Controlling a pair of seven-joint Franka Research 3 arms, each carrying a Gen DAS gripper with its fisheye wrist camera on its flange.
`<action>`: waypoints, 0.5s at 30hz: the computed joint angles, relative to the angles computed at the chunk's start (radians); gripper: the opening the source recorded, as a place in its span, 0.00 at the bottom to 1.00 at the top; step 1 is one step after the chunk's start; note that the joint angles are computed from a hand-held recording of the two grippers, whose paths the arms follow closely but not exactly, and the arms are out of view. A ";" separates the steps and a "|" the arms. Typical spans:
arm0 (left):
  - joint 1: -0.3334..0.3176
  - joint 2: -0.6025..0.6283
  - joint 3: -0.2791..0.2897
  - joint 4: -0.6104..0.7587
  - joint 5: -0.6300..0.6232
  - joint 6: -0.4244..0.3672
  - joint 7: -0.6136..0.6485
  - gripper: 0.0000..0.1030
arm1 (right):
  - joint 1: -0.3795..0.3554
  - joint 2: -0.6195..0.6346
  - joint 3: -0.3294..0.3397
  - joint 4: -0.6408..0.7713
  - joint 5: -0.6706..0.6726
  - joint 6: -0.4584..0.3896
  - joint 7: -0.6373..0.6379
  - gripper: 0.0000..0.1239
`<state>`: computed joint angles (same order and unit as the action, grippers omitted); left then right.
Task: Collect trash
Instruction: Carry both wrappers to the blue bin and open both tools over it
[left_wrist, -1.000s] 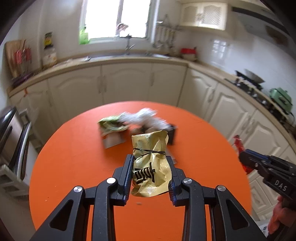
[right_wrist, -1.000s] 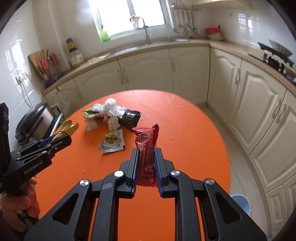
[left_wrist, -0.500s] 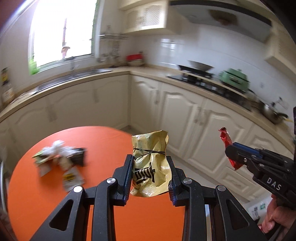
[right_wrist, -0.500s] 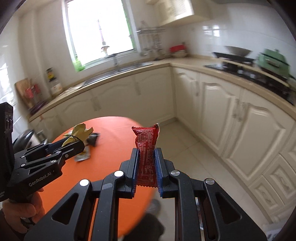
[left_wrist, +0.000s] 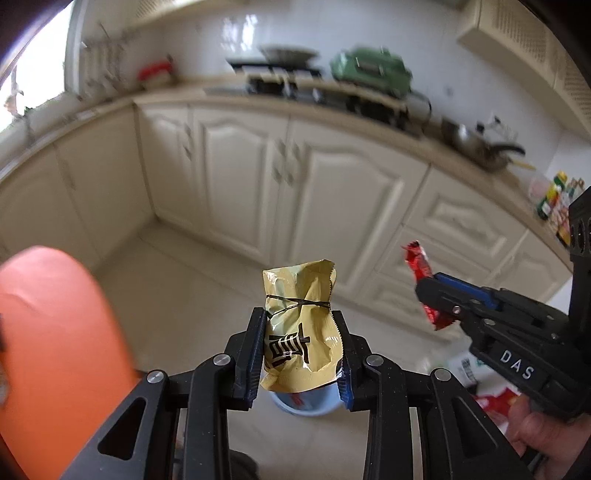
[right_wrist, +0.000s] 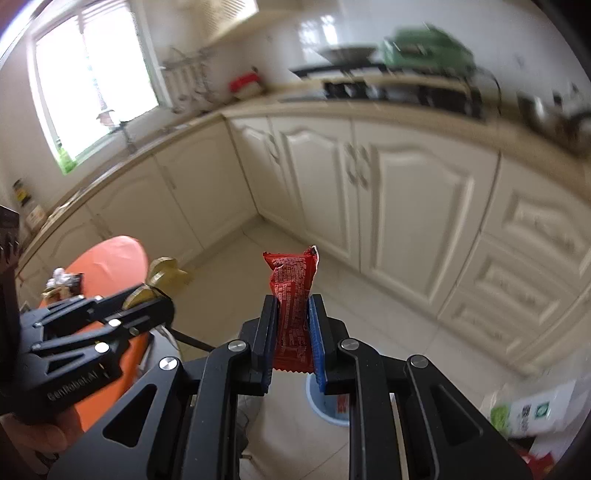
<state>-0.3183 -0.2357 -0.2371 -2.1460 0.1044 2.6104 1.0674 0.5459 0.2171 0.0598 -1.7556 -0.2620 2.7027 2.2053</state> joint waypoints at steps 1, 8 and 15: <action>-0.007 0.046 0.006 0.029 -0.020 -0.006 0.020 0.28 | -0.014 0.013 0.001 -0.007 0.026 -0.001 -0.011 0.13; 0.014 0.347 -0.003 0.285 -0.108 -0.106 0.108 0.28 | -0.060 0.086 0.001 -0.019 0.154 -0.002 -0.091 0.14; 0.041 0.598 -0.034 0.535 -0.113 -0.201 0.147 0.30 | -0.093 0.189 0.004 0.044 0.280 -0.034 -0.191 0.16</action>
<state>-0.2769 0.3620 -0.2708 -1.6113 -0.0090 2.4097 1.2147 0.4533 0.4057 0.0637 -1.7118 0.0178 2.6689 2.0144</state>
